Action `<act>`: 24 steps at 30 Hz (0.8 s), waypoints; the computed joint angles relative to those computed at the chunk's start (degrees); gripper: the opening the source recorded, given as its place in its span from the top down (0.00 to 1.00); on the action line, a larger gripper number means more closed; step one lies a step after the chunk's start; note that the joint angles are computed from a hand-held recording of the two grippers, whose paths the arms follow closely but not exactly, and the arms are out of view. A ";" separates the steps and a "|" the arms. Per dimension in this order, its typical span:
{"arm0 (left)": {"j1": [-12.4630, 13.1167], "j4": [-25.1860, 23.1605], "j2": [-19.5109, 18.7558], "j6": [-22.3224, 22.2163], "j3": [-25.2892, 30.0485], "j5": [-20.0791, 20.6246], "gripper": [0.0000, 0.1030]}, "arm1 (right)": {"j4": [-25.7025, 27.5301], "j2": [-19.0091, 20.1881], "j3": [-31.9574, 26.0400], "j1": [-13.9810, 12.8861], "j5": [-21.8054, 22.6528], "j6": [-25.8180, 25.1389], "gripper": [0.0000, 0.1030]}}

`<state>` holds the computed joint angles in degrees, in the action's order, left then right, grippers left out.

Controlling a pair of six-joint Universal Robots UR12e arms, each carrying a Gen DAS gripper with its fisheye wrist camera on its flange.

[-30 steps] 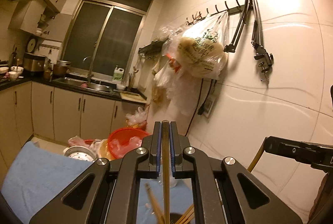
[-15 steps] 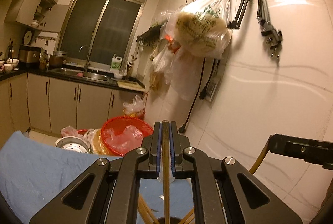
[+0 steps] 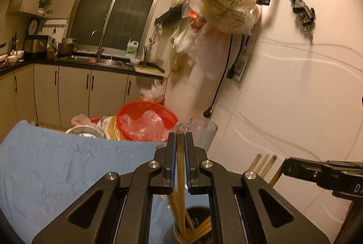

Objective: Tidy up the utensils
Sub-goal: 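Open the left tool into the cup while the right tool drops its chopstick, then move both tools back to the last chopsticks on the towel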

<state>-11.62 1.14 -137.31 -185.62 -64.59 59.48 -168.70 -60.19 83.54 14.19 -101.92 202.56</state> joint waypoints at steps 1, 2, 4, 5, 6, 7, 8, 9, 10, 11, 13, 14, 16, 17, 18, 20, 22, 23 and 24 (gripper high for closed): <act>0.02 -0.32 0.07 0.08 -0.18 0.03 0.94 | 0.09 0.06 0.11 -0.04 -0.08 0.19 0.94; 0.03 -0.83 0.17 0.30 -0.47 0.13 0.94 | 0.12 0.09 0.29 -0.07 -0.16 0.48 0.94; -0.02 -0.44 0.34 0.47 -1.11 1.09 0.93 | -0.08 0.05 0.55 -0.12 -0.51 0.73 0.94; -0.01 -0.94 0.40 0.73 -1.16 1.09 0.93 | -0.08 0.02 0.67 -0.17 -0.56 0.91 0.94; 0.04 -2.26 0.51 1.17 -1.10 0.76 0.93 | 0.00 0.01 0.71 -0.21 -0.54 1.00 0.93; 0.10 -3.59 0.66 1.50 -1.07 0.47 0.93 | 0.18 -0.05 0.80 -0.22 -0.68 1.19 0.93; 0.18 -3.75 0.82 1.43 -1.29 0.46 0.93 | 0.39 -0.12 0.95 -0.23 -0.82 1.44 0.93; 0.33 -3.20 1.03 0.93 -1.70 0.41 0.91 | 0.50 -0.20 1.11 -0.23 -0.90 1.86 0.93; 0.43 -2.87 1.16 0.54 -1.93 0.38 0.82 | 0.22 -0.28 1.32 -0.26 -0.92 2.34 0.90; 0.63 -2.30 1.46 -0.06 -2.40 0.28 0.64 | -0.12 -0.43 1.61 -0.29 -0.86 2.92 0.87; 1.11 -0.72 2.23 -1.35 -3.55 0.14 0.42 | -0.89 -0.85 2.25 -0.29 -1.15 3.69 0.63; 1.35 0.07 2.61 -1.74 -4.13 0.17 0.37 | -1.45 -1.07 2.62 -0.17 -1.70 3.92 0.56; 1.98 -0.37 3.86 -0.95 -5.63 0.54 0.27 | -2.69 -1.61 3.27 0.20 -2.77 4.26 0.46; 2.27 -1.28 4.50 -0.11 -6.36 0.65 0.22 | -3.18 -1.80 3.52 0.34 -2.97 4.18 0.45; 2.70 -2.66 5.25 1.25 -7.24 0.50 0.20 | -3.88 -2.06 3.87 0.51 -3.21 3.91 0.43; 3.72 -5.32 7.01 4.53 -9.78 1.17 0.13 | -5.19 -2.55 4.68 0.95 -3.57 3.51 0.30; 5.00 -7.04 8.73 6.23 -12.97 2.36 0.13 | -7.36 -2.97 5.91 1.49 -3.81 3.38 0.15; 5.50 -7.92 9.42 6.50 -14.29 3.27 0.13 | -8.35 -3.12 6.54 1.75 -3.81 3.41 0.13; 6.22 -9.47 10.30 6.70 -15.95 4.56 0.13 | -9.24 -3.21 7.19 2.07 -3.68 3.60 0.09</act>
